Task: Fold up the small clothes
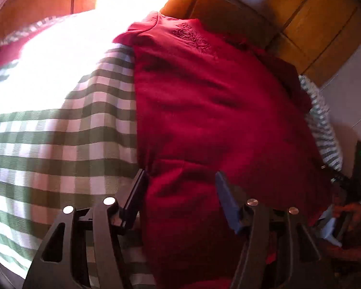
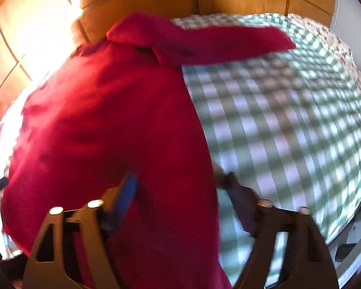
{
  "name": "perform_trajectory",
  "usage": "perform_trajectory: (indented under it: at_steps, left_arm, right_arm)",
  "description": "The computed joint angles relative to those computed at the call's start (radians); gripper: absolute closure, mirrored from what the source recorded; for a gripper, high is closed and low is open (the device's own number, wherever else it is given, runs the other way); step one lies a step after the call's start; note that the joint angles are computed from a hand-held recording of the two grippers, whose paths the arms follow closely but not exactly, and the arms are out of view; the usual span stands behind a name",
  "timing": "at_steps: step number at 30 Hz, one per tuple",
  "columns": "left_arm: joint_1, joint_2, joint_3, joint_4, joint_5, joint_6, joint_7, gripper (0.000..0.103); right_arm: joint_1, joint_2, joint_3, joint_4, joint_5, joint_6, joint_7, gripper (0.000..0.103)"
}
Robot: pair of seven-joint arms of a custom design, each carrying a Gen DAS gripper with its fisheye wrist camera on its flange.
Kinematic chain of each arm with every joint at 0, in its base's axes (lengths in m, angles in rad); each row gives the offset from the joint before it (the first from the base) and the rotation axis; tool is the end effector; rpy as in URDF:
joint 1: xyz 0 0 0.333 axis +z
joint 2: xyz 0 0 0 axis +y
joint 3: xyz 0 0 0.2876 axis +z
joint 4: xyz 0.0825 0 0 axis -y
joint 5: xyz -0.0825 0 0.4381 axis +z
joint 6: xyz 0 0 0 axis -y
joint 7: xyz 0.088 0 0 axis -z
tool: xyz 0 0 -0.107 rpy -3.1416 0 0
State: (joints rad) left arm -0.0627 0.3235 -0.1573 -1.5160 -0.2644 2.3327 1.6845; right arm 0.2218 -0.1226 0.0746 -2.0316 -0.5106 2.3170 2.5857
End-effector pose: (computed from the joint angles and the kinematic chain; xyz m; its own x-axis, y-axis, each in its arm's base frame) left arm 0.7258 -0.1525 0.4934 -0.2341 -0.9402 0.2476 -0.8750 0.0927 -0.4752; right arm 0.5871 0.1709 0.4998 -0.4242 -0.9054 -0.0174 -0.7443 0.3595 -0.5628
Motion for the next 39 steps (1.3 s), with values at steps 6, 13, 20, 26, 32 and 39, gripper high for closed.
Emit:
perform_trajectory:
  at_steps: [6,13,20,26,32,39]
  left_arm:
    - [-0.004,-0.04,0.021,-0.038,0.041,0.048,-0.091,0.051]
    - [-0.037,0.085,0.006,0.15,0.076,0.08,-0.107,0.045]
    - [-0.098,0.274,0.003,0.425,0.147,-0.087,-0.128,0.044]
    - [-0.134,0.345,0.013,0.526,0.189,-0.15,-0.17,0.039]
    - [-0.131,0.353,0.011,0.531,0.197,-0.165,-0.166,0.035]
    - [-0.133,0.367,0.01,0.555,0.199,-0.182,-0.165,0.034]
  right_arm:
    - [-0.01,-0.104,-0.022,-0.12,0.09,0.118,-0.058,0.038]
    - [-0.165,-0.039,-0.063,-0.039,-0.008,0.252,0.204,0.04]
    - [-0.232,0.209,-0.149,0.232,0.103,0.247,0.253,0.049]
    - [-0.236,0.396,-0.175,0.496,0.141,0.125,0.112,0.094]
    - [-0.184,0.363,-0.259,0.521,-0.132,0.01,0.2,0.096]
    - [-0.261,0.335,-0.245,0.475,-0.094,-0.025,0.277,0.088]
